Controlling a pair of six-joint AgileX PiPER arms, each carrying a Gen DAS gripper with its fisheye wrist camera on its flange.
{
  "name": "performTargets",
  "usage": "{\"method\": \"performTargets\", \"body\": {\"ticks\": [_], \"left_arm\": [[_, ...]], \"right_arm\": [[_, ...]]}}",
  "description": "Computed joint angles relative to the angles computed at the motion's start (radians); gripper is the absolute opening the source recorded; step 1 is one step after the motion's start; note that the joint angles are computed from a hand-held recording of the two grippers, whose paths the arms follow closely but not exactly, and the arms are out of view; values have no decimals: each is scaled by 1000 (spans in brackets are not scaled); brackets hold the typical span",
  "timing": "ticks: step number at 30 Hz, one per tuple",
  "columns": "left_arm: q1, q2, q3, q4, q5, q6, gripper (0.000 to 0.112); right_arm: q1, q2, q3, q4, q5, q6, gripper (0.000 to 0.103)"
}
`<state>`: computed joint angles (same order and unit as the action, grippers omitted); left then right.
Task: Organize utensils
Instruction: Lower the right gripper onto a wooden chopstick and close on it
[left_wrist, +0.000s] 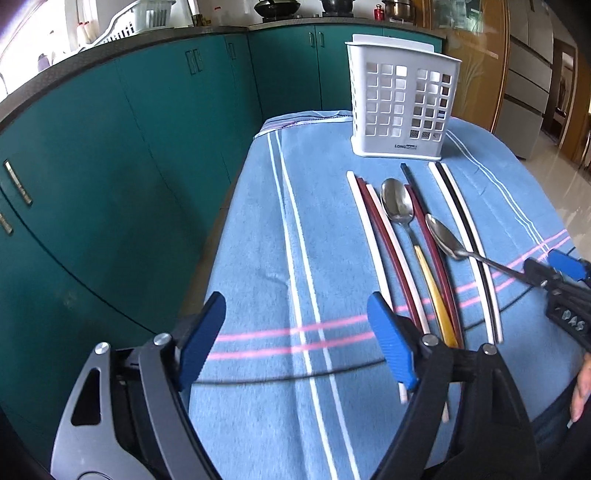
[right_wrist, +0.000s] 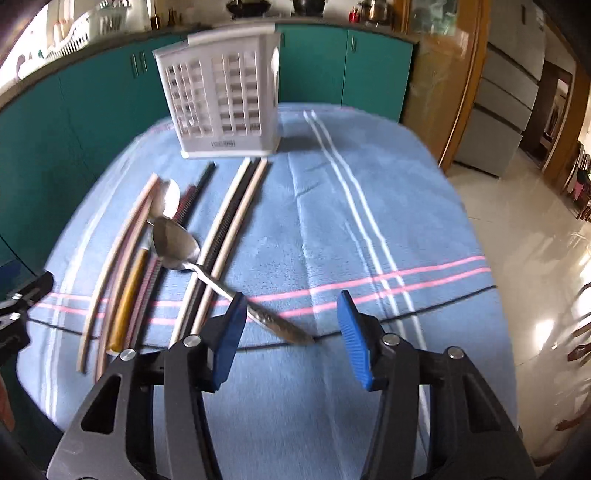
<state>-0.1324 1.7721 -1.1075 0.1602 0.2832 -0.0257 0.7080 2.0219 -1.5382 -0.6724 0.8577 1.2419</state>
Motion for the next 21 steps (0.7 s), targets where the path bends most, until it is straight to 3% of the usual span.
{"method": "performTargets", "body": {"ticks": [3,6,9,13,17,19,21], "left_arm": [[-7,72,-106,-53,16,68,78],[-7,148,-233,-115,86,121,78],[-11,205,-321,-109,125,101,78],[-16,255,-392,-169,180,156,78],[-49,324,-474,-170,245,178,75],[-64,354,-505,-131,271,151,69],[-69,372,-524,-110,272,124,67]], "right_arm": [[-28,18,-21,120,-44,-99,52],[-12,19,-28,183,-48,-155,52],[4,-17,2,256,-98,-226,52],[2,-40,-13,179,-68,-182,52],[-80,34,-153,156,-29,-223,52],[-134,129,-294,217,7,-312,52],[-179,231,-457,309,44,-413,44]]}}
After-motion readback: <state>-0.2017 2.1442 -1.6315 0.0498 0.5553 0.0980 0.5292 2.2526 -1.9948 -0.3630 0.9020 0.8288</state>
